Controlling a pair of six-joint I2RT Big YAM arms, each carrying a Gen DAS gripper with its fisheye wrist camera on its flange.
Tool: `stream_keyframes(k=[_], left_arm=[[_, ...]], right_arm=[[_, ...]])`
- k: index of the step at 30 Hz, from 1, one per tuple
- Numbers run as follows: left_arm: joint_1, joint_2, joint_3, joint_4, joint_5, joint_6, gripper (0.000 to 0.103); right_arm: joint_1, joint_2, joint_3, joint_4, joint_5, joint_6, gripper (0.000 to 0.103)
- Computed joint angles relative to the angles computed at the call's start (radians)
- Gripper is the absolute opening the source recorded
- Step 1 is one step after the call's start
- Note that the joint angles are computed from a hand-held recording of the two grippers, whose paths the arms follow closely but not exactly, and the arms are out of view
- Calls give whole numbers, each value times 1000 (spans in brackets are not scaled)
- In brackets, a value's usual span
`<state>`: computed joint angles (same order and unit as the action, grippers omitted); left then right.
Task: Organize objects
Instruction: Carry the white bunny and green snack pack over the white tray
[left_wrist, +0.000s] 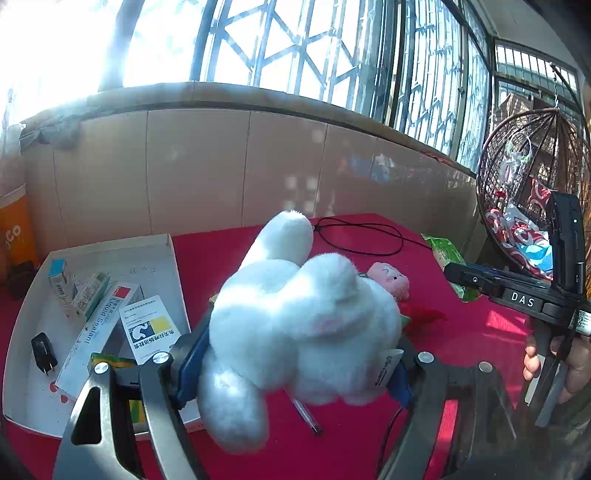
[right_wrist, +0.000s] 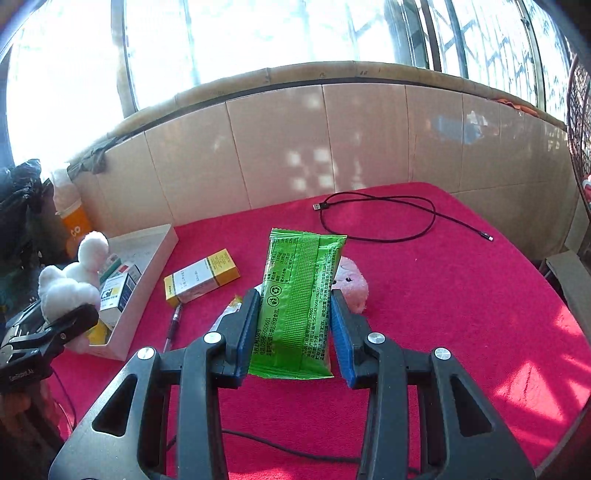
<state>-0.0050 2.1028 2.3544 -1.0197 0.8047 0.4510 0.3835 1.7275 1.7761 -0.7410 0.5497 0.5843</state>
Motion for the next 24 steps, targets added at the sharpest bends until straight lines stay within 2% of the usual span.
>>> stream_keyframes(k=[9, 24], left_arm=[[26, -16, -15, 80, 16, -79, 79], [74, 21, 63, 140, 27, -217, 79]], right_arm=[[25, 40, 90, 21, 4, -92, 37], [53, 119, 239, -1, -2, -181, 37]])
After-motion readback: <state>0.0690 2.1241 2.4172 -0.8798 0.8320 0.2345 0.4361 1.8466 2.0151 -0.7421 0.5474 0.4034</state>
